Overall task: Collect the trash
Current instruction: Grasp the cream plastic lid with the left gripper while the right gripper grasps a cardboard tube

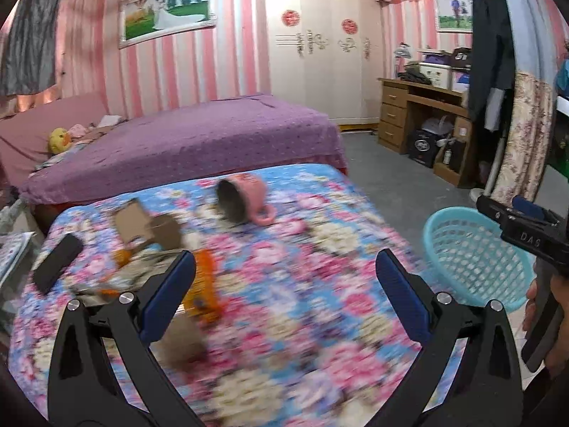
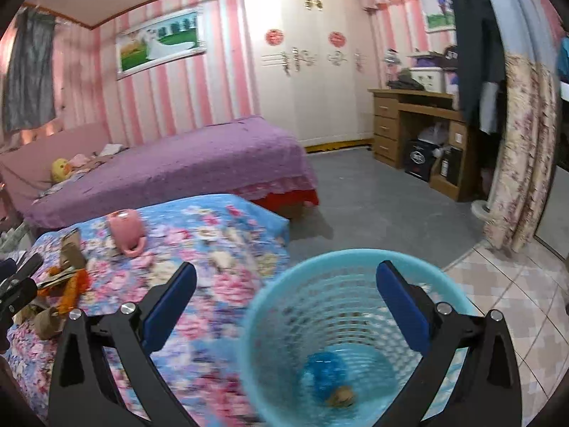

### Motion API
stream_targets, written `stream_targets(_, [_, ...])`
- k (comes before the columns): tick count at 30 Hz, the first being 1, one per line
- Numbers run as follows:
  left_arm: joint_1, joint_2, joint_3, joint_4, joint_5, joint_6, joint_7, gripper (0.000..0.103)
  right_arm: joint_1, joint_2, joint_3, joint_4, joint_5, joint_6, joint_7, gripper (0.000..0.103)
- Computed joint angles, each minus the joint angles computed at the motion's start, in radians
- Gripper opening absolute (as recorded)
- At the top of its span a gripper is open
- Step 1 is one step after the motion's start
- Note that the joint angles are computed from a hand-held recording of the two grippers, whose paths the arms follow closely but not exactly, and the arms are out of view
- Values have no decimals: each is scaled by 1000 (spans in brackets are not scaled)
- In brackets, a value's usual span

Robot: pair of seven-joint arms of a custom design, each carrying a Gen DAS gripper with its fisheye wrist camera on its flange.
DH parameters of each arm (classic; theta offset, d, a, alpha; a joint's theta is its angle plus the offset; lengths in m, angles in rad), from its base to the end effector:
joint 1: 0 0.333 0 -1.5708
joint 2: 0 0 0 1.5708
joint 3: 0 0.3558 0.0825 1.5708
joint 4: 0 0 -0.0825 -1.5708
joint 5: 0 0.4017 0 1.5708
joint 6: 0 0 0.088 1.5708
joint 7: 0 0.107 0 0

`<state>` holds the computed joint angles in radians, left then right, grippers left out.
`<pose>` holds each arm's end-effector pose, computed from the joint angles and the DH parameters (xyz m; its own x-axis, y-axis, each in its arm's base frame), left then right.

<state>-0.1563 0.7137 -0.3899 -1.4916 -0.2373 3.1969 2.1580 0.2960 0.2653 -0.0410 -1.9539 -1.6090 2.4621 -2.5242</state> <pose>0.7377 -0.3153 0.4118 -0.5843 -0.8095 -0.0571 -0.3798 0.3349 -0.8623 0.6314 0.1675 0.3943 -0.5521 -0.8243 -0.1254 -0.3092 0.3421 -0.8873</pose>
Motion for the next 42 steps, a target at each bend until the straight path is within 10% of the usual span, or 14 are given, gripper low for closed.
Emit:
stream_targets(18, [130, 87, 166, 122, -27, -168, -46, 98, 165, 266, -35, 364, 268, -24, -299, 99])
stream_targets(35, [130, 344, 213, 584, 23, -577, -148, 97, 249, 451, -131, 585, 525, 128, -552, 99])
stream_targets(42, [143, 356, 188, 611, 14, -626, -119, 60, 268, 506, -153, 653, 609, 167, -635, 99])
